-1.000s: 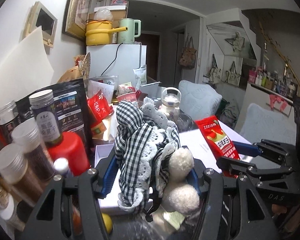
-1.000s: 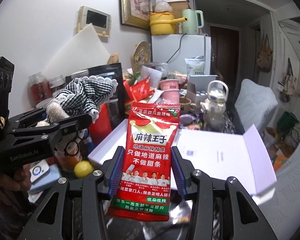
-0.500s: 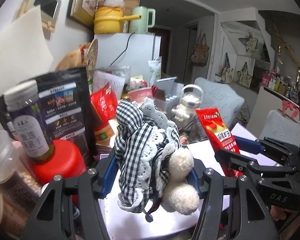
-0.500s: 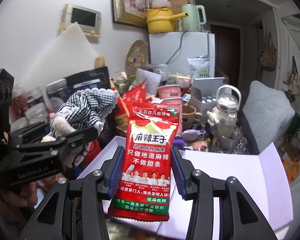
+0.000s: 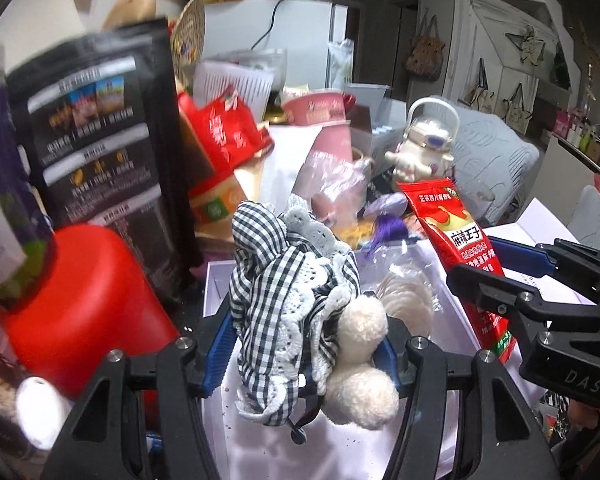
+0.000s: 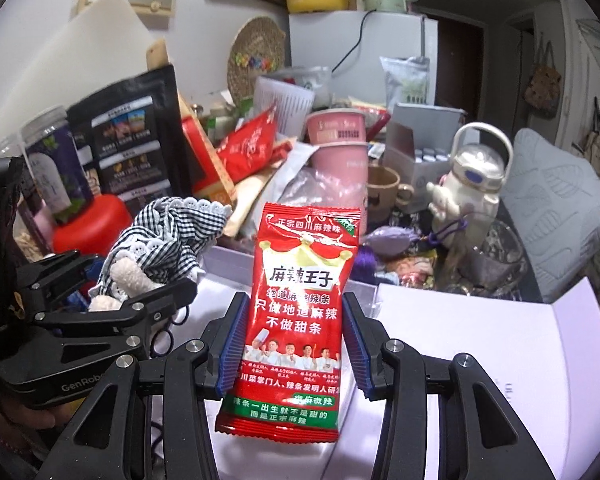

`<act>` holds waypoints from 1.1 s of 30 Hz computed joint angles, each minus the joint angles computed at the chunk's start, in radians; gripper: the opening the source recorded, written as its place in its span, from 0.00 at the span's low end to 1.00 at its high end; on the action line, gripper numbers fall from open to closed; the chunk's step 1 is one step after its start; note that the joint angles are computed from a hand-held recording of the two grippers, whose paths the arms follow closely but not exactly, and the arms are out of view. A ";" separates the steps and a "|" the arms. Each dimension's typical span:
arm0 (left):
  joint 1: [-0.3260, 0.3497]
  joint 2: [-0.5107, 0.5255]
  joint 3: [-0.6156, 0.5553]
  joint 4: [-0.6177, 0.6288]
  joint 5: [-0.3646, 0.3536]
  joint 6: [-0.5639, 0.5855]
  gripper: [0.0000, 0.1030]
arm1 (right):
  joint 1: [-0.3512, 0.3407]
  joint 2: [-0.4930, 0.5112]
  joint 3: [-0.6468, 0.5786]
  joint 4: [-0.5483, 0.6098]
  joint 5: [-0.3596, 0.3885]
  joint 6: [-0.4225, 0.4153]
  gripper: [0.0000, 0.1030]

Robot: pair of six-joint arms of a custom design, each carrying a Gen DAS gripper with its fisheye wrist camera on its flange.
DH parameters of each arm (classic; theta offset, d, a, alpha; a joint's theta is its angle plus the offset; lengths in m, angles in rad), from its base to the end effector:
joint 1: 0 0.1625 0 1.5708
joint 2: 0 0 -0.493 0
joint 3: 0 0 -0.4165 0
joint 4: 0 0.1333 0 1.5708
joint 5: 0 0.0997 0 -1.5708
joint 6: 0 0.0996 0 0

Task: Organize soft objects
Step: 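Carry the cloth item and red packet toward the white box with both grippers, then lower the cloth and red packet into the box and open both grippers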

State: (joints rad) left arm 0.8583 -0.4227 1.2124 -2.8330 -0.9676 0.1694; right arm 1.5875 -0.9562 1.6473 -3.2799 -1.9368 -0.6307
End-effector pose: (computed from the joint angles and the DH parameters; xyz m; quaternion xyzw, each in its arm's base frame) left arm -0.4244 -0.7816 0.0413 0.3333 0.8692 -0.2928 0.2183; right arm 0.1099 -0.7350 0.3358 0.1890 -0.8423 0.4087 0.2963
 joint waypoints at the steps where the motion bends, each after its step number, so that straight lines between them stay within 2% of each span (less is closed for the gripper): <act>1: 0.003 0.003 -0.006 0.014 0.002 -0.010 0.57 | -0.001 0.006 -0.010 0.011 -0.004 0.001 0.44; 12: 0.027 0.037 -0.064 0.175 0.021 -0.097 0.57 | -0.003 0.051 -0.059 0.101 -0.098 0.008 0.44; 22: 0.038 0.060 -0.117 0.330 0.031 -0.167 0.58 | -0.010 0.074 -0.095 0.186 -0.160 0.053 0.45; 24: 0.039 0.062 -0.128 0.364 0.032 -0.188 0.58 | -0.011 0.073 -0.092 0.184 -0.159 0.058 0.48; 28: 0.029 0.068 -0.134 0.368 0.079 -0.189 0.65 | -0.007 0.069 -0.086 0.164 -0.158 0.047 0.51; 33: 0.014 0.059 -0.121 0.320 0.123 -0.166 0.66 | 0.001 0.062 -0.080 0.153 -0.162 0.046 0.53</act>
State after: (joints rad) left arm 0.8721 -0.3634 1.0911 -2.5134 -0.8447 0.0031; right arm 1.5881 -0.8938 1.5675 -3.1271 -2.0987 -0.5850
